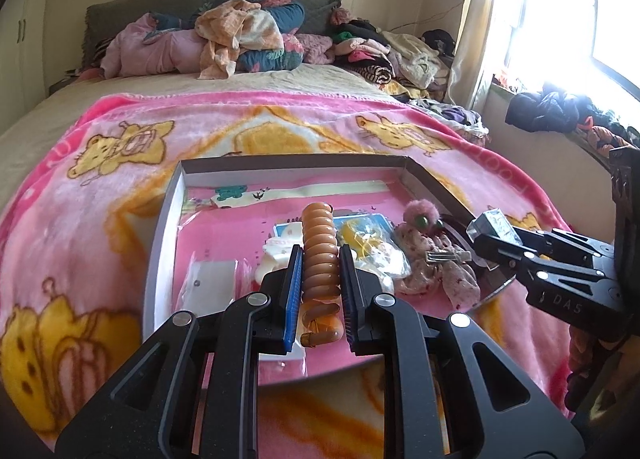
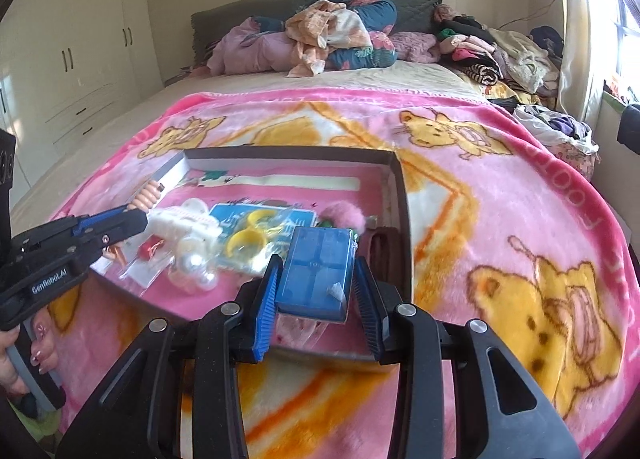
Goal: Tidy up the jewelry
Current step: 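Carry both held items into the box and open both tools to release them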
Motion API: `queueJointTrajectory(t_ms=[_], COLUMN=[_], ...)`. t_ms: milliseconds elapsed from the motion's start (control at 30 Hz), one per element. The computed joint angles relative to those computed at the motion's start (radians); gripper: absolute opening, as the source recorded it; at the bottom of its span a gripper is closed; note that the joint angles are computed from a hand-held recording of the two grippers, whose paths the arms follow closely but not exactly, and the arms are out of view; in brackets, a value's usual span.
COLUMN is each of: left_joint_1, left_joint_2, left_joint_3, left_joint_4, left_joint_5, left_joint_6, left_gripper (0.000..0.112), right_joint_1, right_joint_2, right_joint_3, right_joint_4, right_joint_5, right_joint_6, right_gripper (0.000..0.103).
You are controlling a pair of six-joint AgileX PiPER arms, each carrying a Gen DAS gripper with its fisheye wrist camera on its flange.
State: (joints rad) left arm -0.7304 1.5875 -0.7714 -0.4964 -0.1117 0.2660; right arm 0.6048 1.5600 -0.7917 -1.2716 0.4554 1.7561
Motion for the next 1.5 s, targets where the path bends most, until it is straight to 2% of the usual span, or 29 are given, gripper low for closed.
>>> queueJointTrajectory(t_ms=[300,433,600,733,800,867,967,1000,1100,1333,1500], left_joint_1=[0.007,0.009,0.014,0.013,0.013,0.017,0.022,0.022,0.009,-0.019,-0.044], left_joint_2=[0.055,0.073,0.084,0.082,0.082,0.078,0.063,0.058,0.031,-0.060,-0.130], left_joint_3=[-0.034,-0.044,-0.048,-0.048,-0.048,-0.042,-0.031,-0.027,-0.011,0.035,0.067], left_joint_4=[0.137,0.190,0.241,0.222,0.214,0.241,0.225,0.210,0.033,-0.345,-0.545], left_joint_5=[0.002,0.006,0.010,0.011,0.009,0.005,0.004,0.005,0.003,-0.010,-0.022], left_joint_6=[-0.139,-0.194,-0.246,-0.226,-0.217,-0.241,-0.223,-0.208,-0.037,0.316,0.497], left_gripper=[0.011,0.012,0.012,0.012,0.012,0.012,0.018,0.021,0.028,0.051,0.058], right_joint_1=[-0.074,-0.096,-0.096,-0.087,-0.075,-0.055,-0.033,-0.024,0.008,0.101,0.165], right_joint_2=[0.060,0.080,0.090,0.080,0.071,0.061,0.037,0.031,0.008,-0.073,-0.144], right_joint_3=[-0.044,-0.050,-0.037,-0.018,-0.009,0.000,0.021,0.025,0.036,0.075,0.107], right_joint_4=[0.018,0.051,0.021,-0.015,-0.042,-0.058,-0.094,-0.094,-0.095,-0.101,-0.098], right_joint_5=[-0.046,-0.096,-0.129,-0.143,-0.134,-0.110,-0.086,-0.073,-0.030,0.090,0.169], right_joint_6=[-0.045,-0.075,-0.027,0.027,0.059,0.082,0.133,0.136,0.145,0.177,0.190], right_gripper=[0.035,0.035,0.036,0.047,0.048,0.056,0.060,0.062,0.066,0.079,0.088])
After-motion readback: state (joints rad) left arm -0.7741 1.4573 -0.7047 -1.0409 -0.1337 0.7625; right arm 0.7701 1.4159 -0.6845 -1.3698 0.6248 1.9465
